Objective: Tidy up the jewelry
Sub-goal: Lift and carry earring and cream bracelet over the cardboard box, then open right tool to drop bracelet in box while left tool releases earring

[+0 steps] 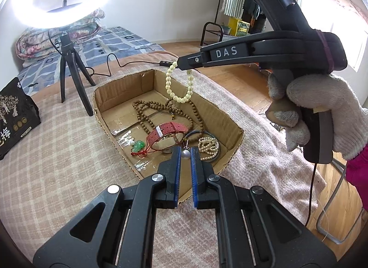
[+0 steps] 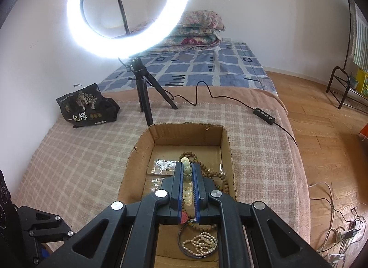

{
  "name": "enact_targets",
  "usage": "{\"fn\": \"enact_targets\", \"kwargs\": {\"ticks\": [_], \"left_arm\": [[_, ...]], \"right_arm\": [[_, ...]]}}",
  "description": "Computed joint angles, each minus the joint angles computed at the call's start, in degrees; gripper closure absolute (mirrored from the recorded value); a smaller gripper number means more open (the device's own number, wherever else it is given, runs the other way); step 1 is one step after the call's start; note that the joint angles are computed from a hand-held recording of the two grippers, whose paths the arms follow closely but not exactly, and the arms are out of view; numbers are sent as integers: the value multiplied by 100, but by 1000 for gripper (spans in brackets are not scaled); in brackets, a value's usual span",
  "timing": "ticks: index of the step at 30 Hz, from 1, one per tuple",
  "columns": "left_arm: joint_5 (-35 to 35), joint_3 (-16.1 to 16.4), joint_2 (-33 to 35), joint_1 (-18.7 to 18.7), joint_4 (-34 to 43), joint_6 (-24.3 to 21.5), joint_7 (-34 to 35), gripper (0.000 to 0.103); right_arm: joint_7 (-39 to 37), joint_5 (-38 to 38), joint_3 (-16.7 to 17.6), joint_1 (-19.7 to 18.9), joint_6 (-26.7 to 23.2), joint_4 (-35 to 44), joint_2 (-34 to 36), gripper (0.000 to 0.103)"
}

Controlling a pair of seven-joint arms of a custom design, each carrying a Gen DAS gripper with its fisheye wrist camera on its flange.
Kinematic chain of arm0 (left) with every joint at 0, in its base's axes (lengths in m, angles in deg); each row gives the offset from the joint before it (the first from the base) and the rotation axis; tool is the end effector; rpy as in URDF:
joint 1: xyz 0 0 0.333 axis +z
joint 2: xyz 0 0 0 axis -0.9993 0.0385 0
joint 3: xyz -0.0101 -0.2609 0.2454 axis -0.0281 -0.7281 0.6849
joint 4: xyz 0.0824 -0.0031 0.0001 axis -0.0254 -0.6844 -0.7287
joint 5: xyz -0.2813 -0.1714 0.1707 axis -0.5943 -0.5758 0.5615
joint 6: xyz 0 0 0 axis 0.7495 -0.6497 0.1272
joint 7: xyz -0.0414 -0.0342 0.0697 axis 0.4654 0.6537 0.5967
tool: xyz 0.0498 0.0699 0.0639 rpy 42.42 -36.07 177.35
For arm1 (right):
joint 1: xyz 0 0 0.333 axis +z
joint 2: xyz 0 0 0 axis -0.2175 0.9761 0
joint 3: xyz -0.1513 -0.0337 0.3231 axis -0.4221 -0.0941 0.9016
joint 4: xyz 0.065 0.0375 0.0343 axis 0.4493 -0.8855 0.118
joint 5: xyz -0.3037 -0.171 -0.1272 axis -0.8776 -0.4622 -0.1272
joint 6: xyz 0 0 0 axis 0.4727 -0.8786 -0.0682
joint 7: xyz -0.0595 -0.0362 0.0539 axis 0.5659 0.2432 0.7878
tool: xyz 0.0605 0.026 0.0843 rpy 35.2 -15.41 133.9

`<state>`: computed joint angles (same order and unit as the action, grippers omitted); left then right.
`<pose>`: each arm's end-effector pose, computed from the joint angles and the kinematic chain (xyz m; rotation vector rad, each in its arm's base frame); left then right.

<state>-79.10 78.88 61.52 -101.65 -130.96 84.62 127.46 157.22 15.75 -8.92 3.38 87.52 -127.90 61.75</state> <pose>0.6214 -0.2639 0.5962 -1.4966 2.1694 -1.0308 0.7299 0.2674 0.6261 -2.0241 1.3752 -0.3838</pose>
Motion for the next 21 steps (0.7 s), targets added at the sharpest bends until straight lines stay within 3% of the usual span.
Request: {"fn": "enact_targets", "kwargs": {"ticks": [12,17,18,19,20,21], "left_arm": [[299,114,130,-120,168,-62,-279,96],[380,127,182,-114,254,-193,-376,95],[397,132,187,-114,266,-219,-395,83],[402,132,184,-109,262,-221,-404,72],[427,148,166,-117,227,-164,-449,50],[450,159,136,-124,165,-55,-488,40]], "right_arm": [[-37,40,9,3,-85,117,124,97],[15,-11,-30,26,88,-41,36,72],[23,-13,-24,23,82,-45,30,70],[44,-31,-33,29,83,-57,22,60],[144,-108,-96,74,123,-106,-13,42],[195,-153,-119,90,195,-167,-43,33]]}}
